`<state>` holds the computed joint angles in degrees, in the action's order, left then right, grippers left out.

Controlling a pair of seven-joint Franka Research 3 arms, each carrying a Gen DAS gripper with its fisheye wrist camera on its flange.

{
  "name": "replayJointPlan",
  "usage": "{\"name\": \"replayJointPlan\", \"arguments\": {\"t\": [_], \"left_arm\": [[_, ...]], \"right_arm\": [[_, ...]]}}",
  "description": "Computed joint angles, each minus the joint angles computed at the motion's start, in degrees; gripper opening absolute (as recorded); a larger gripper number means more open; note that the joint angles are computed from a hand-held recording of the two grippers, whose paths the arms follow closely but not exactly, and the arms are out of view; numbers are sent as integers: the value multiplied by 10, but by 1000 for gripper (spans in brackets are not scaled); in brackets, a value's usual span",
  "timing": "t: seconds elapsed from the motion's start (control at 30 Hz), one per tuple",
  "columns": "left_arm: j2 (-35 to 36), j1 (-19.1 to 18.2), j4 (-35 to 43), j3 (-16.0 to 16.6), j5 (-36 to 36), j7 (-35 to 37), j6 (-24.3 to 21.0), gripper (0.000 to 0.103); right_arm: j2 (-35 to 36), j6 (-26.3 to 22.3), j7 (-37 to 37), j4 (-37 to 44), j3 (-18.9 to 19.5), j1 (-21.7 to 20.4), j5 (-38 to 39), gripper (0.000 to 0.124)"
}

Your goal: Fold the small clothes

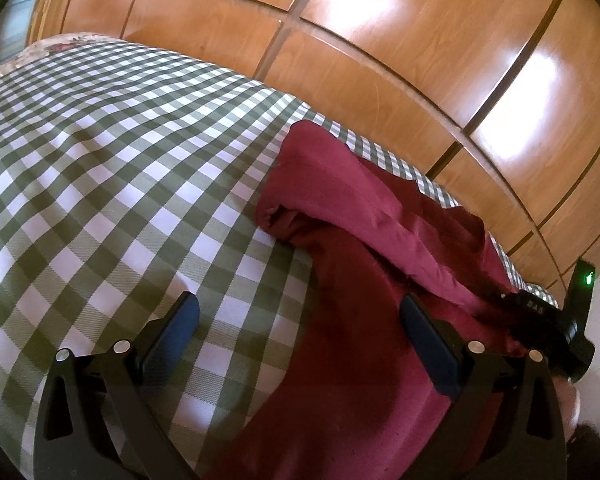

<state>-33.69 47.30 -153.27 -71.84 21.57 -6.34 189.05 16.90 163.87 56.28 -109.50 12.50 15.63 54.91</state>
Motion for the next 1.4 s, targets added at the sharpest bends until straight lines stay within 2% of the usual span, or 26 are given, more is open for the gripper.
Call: {"name": "replayJointPlan", "arguments": {"t": [0.07,0.1,0.13,0.2,0.33,0.43,0.57,0.73,0.87,0.97,1.03,1.2,1.27,1.3,1.37,1.4], "left_arm": [[0,-2,-1,1,0,0,0,99],[0,-2,-1,2,0,0,0,99],[-1,-2,-1,2,0,0,1,99],[0,-2,-1,2,0,0,0,99],[0,-3,-1,2,1,-1,-1,99],[0,-3,-1,3,1,-1,-1,99],[0,-3,0,2,1,-1,-1,99],[2,-1,1,1,4,0,-5,99],[4,-3,2,2,7,0,-10,99],[7,-3,4,3,12,0,-15,99],[9,-3,6,3,15,0,-18,99],[16,-2,14,2,26,-1,-32,99],[19,0,16,1,31,-3,-35,99],[19,0,16,1,33,-4,-36,99],[21,1,18,1,38,-6,-40,99],[22,1,20,1,40,-6,-43,99]], "right_arm": [[-13,1,-78,-10,27,-28,91,65],[-24,11,-119,-19,34,-33,142,70],[-35,18,-163,-28,38,-37,195,73],[-51,11,-188,-39,29,-36,245,73],[-83,-13,-172,-70,-11,-38,304,71],[-91,-10,-143,-79,-45,-32,286,68],[-96,12,-145,-81,-75,-43,278,65],[-75,51,-84,-68,-99,-70,243,65],[-47,49,-35,-48,-104,-105,236,63],[-20,23,-58,-13,-98,-147,323,64],[3,28,-53,19,-102,-159,356,64],[59,38,44,85,-104,-182,314,63],[71,32,59,103,-97,-199,304,62],[81,31,75,115,-96,-202,285,60],[97,23,130,130,-103,-202,213,46],[107,16,178,138,-118,-190,149,44]]}}
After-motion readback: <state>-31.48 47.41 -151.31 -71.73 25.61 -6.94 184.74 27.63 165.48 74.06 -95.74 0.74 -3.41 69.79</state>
